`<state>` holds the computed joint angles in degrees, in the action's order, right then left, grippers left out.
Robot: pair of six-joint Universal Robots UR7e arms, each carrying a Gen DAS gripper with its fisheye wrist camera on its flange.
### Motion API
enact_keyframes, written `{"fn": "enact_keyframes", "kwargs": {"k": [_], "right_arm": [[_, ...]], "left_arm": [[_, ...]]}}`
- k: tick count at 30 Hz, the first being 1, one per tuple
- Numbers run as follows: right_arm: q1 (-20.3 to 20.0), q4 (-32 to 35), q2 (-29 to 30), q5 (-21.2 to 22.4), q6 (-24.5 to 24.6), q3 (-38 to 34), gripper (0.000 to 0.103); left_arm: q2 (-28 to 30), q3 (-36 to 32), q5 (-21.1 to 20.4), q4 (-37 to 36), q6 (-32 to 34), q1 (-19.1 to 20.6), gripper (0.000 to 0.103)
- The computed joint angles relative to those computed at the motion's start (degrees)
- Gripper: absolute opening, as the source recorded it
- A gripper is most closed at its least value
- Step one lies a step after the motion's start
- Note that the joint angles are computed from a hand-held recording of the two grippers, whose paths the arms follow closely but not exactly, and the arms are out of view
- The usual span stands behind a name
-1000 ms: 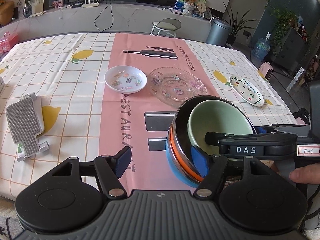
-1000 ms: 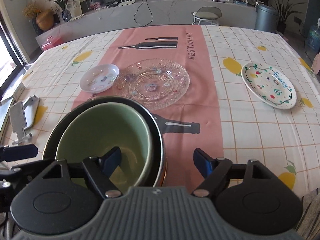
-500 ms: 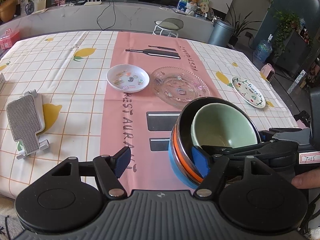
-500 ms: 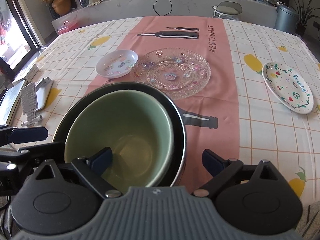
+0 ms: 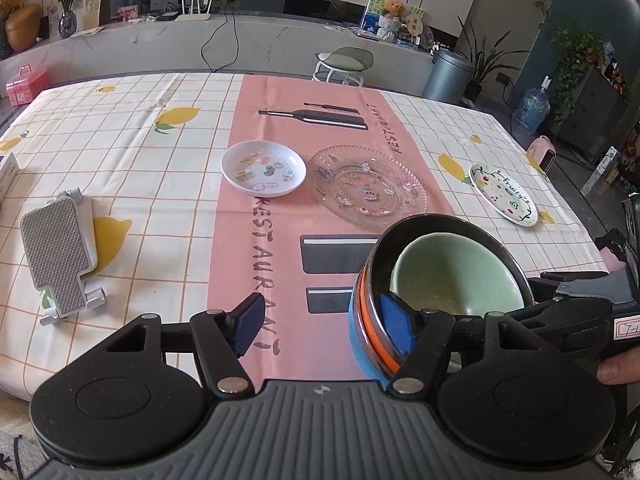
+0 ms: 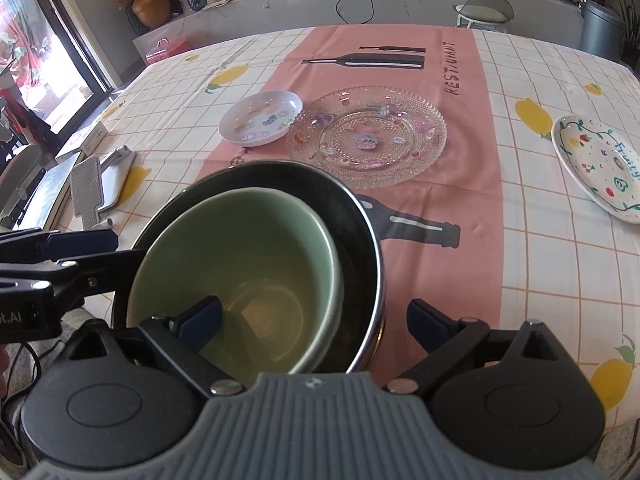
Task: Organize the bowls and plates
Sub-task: 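Withdraw the open right gripper up from the bowl stack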
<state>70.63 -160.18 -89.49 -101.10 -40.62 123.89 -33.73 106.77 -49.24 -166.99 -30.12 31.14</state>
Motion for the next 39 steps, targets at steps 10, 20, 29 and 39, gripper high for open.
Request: {"fn": "enact_keyframes", "kwargs": {"k": [10,20,29,39], "right_arm": [[-0.6,-1.6,-3.3,6.5,1.1,-1.0,0.097],[4.0,-11.9,-2.1,-0.8,5.1,-7.9,0.098],[-4.5,-12.2,-4.0,7.9,7.8,-8.4,0.100],[-9.7,-12.0,-5.5,10.9,10.5,-8.8,0.100]], "left_arm": [[-0.3,2.1,0.5,-10.0,2.4,-1.1,0.072],[0.3,0.9,2.4,-12.7,3.8,-3.3,0.072],[2.0,-6.3,4.9,-0.6,3.5,-4.6,0.072],[7.8,-19.7,5.9,15.1,2.2,-5.3,0.072]]}}
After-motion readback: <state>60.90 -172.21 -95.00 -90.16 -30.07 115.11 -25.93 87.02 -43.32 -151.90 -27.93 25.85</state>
